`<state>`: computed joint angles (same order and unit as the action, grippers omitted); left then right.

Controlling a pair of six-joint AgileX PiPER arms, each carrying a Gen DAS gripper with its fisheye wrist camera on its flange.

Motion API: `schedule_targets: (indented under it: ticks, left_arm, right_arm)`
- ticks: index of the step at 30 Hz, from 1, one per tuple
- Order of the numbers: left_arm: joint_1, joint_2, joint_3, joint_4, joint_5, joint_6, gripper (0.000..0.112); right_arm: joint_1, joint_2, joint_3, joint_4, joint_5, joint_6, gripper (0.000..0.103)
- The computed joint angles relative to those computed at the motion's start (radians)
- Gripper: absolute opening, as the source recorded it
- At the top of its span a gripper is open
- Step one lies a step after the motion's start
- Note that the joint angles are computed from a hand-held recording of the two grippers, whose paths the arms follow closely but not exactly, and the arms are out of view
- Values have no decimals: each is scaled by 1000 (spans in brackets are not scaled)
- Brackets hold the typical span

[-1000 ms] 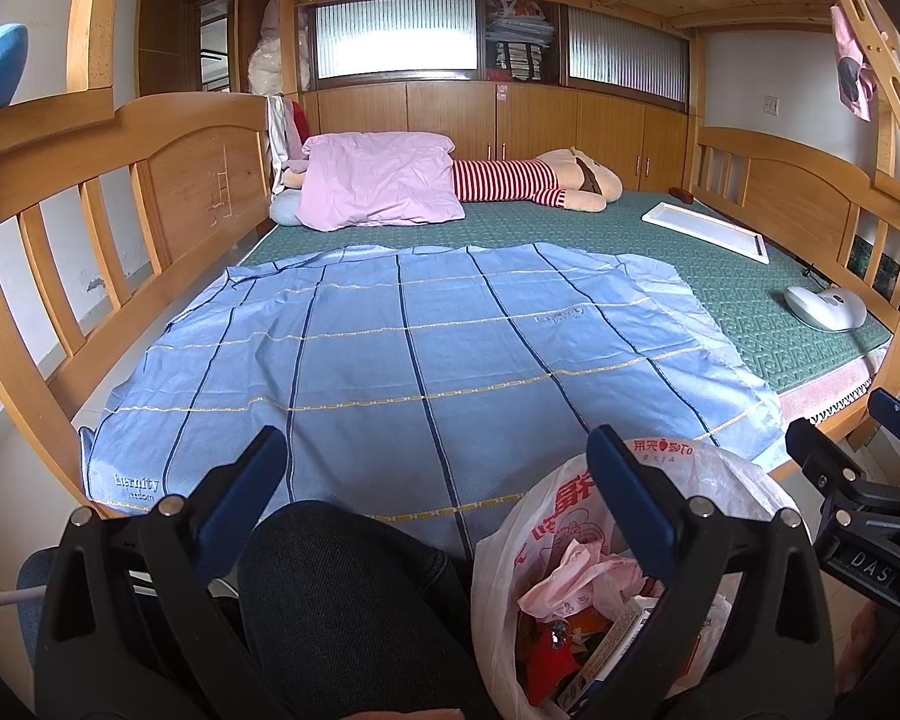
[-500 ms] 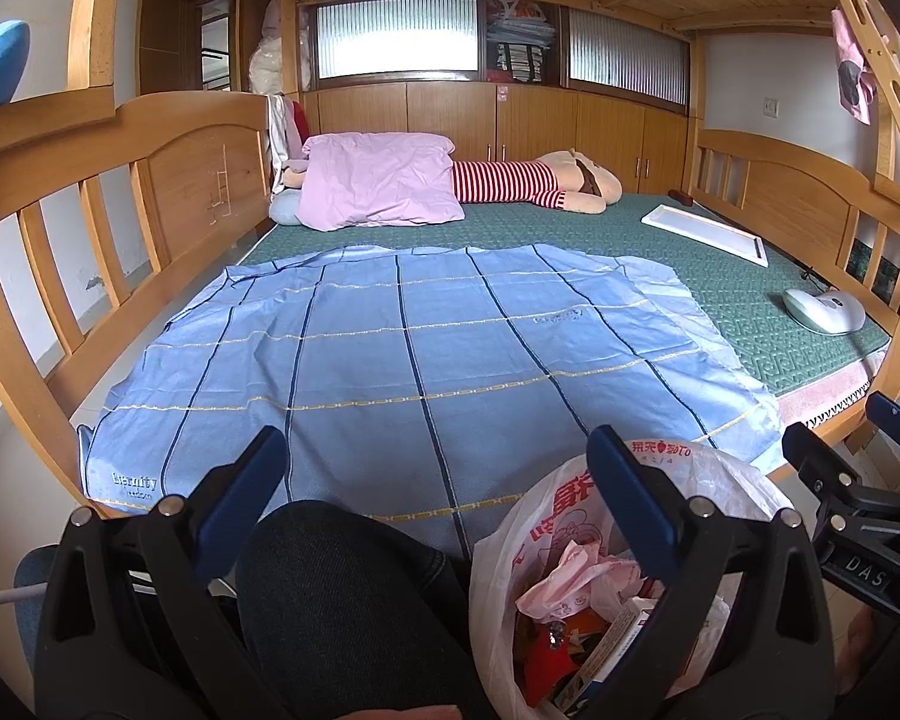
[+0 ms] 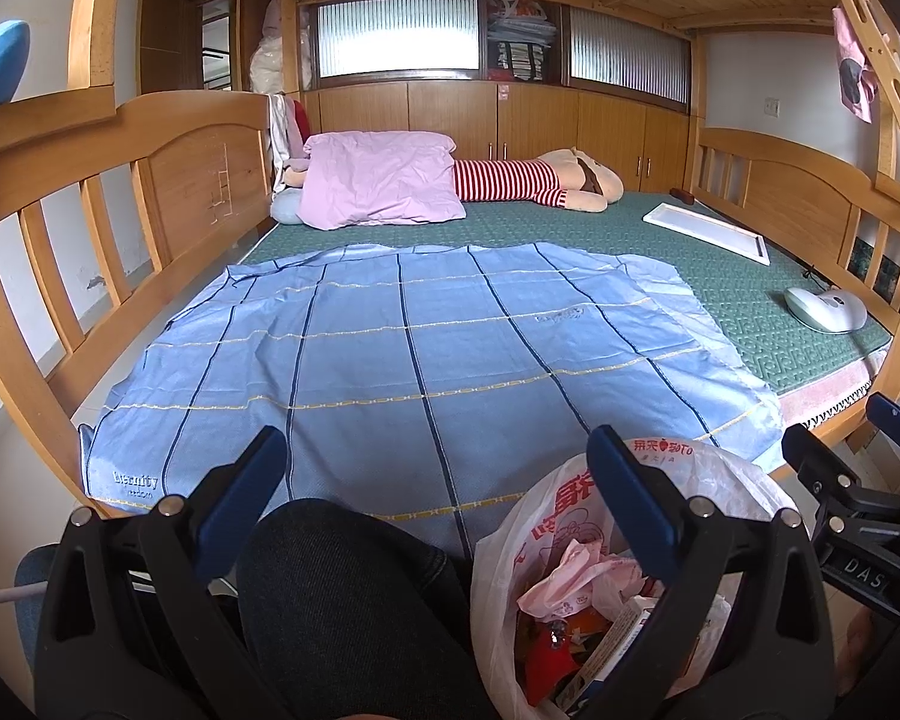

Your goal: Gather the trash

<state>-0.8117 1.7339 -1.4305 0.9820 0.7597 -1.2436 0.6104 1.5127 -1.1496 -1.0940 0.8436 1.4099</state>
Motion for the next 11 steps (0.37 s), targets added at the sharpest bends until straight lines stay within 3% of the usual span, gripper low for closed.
schedule_targets:
  ticks: [11]
  left_arm:
    - [22,15,-13,-19,7,39,100]
  right_arm:
    - [-39,-13,-6,-9,-43,7,100]
